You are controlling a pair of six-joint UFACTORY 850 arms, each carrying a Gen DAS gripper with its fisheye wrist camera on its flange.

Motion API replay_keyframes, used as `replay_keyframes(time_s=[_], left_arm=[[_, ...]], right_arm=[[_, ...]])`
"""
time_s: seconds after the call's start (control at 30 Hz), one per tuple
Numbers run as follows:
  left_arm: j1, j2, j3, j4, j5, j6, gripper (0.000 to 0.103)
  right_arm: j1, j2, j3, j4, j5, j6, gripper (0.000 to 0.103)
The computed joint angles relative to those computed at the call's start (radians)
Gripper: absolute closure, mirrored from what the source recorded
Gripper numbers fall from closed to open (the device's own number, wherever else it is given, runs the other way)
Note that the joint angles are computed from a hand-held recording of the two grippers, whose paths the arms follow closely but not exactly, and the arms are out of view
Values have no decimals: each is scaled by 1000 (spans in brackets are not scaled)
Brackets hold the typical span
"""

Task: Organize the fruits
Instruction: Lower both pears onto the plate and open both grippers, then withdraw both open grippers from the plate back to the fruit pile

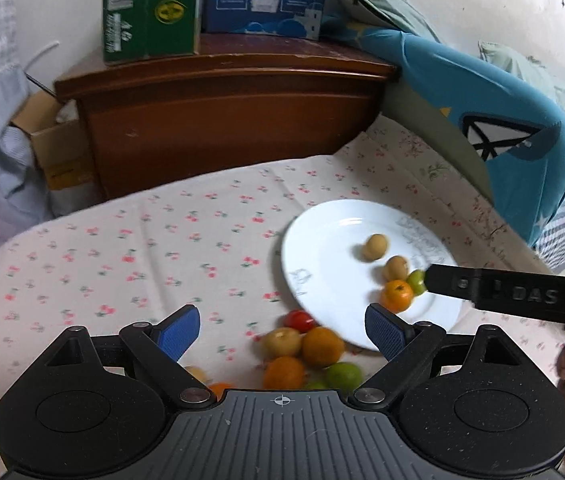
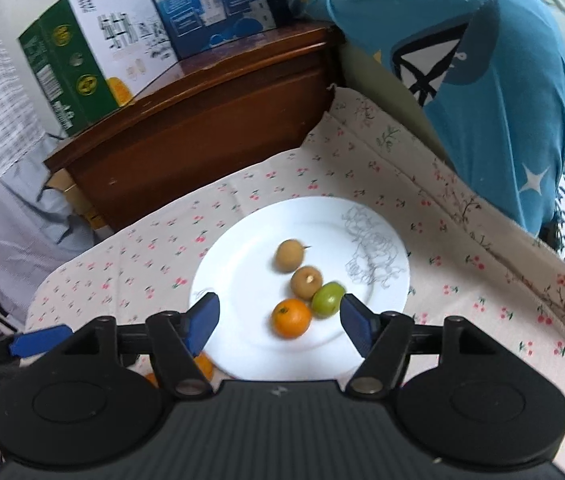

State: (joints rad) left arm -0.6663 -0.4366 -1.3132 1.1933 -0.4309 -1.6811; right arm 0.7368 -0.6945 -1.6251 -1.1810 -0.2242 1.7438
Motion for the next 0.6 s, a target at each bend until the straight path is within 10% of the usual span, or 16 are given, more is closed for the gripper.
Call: replay_keyframes(time_s=[0.6], left_arm=[[17, 120, 164, -3, -24, -75, 12]], right_arm=[[28, 60, 113, 232, 89, -257, 36]])
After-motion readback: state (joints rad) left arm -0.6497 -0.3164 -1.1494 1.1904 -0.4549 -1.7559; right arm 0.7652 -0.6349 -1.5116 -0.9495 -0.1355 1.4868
